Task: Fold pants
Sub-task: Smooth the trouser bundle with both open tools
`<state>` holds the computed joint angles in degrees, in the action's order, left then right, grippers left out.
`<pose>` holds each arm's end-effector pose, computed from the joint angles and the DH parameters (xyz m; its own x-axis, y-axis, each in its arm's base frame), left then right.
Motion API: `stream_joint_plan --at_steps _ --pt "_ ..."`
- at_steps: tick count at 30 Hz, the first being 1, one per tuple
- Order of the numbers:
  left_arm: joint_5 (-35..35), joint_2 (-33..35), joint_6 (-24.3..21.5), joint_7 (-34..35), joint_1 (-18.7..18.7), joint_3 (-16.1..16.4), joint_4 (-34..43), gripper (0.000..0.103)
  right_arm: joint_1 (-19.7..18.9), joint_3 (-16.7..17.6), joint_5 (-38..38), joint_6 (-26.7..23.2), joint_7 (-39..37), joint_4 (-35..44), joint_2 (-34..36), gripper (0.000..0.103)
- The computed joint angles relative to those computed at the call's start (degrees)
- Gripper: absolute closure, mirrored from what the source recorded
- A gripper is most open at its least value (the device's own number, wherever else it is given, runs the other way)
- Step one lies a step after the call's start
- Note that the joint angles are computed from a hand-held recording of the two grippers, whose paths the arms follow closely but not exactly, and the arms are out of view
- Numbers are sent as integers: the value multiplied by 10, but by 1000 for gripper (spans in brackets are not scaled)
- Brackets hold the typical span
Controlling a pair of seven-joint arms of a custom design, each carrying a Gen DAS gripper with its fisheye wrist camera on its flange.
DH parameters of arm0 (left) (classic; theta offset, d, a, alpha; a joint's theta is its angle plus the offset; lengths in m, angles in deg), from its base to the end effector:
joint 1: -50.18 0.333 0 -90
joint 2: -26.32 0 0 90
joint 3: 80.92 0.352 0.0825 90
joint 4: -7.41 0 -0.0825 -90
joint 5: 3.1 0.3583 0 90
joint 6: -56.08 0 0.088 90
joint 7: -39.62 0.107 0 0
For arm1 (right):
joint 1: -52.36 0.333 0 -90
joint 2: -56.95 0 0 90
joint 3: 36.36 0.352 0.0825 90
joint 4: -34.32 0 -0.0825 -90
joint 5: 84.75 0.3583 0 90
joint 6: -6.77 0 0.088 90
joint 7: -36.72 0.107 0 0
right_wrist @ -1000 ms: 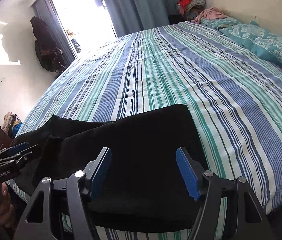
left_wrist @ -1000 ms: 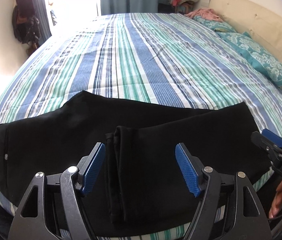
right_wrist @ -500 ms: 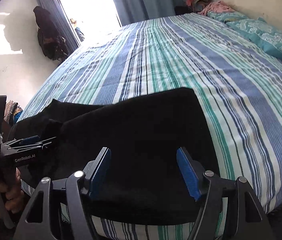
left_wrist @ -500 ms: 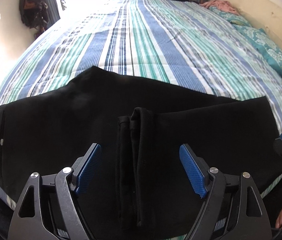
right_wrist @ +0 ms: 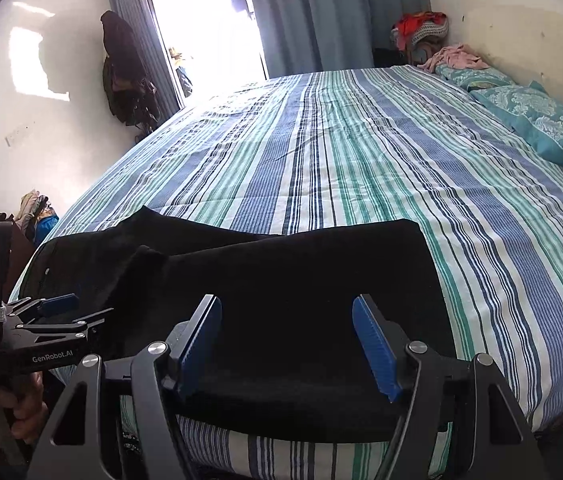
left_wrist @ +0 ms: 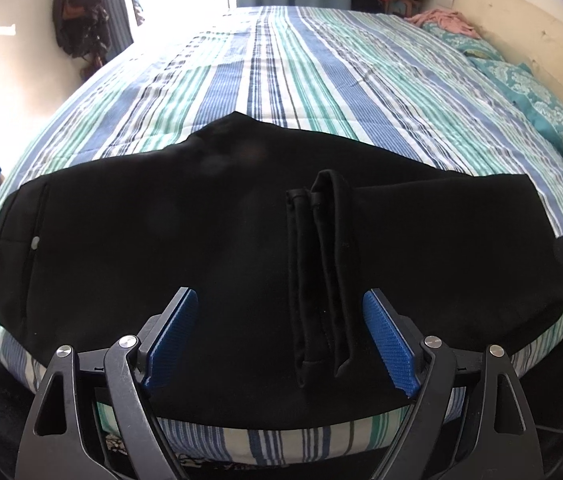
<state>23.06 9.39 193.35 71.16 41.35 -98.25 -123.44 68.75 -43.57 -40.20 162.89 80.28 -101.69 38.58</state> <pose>0.4120 -0.2136 0.5549 0.2780 -0.9606 -0.0050 -0.7987 -0.2282 -0.5567 0.4536 0.0407 0.5592 0.4082 -0.8941 -0.1843 -0.6758 -0.1602 -0.7195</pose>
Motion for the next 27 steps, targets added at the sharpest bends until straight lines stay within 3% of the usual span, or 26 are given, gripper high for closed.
stream_joint_plan --at_steps 13,27 --pt "-26 -65 10 -39 38 18 -72 16 -23 2 -29 -1 42 -3 11 34" --pt "-1 -62 3 -36 53 0 -77 15 3 10 -47 9 17 -17 5 34"
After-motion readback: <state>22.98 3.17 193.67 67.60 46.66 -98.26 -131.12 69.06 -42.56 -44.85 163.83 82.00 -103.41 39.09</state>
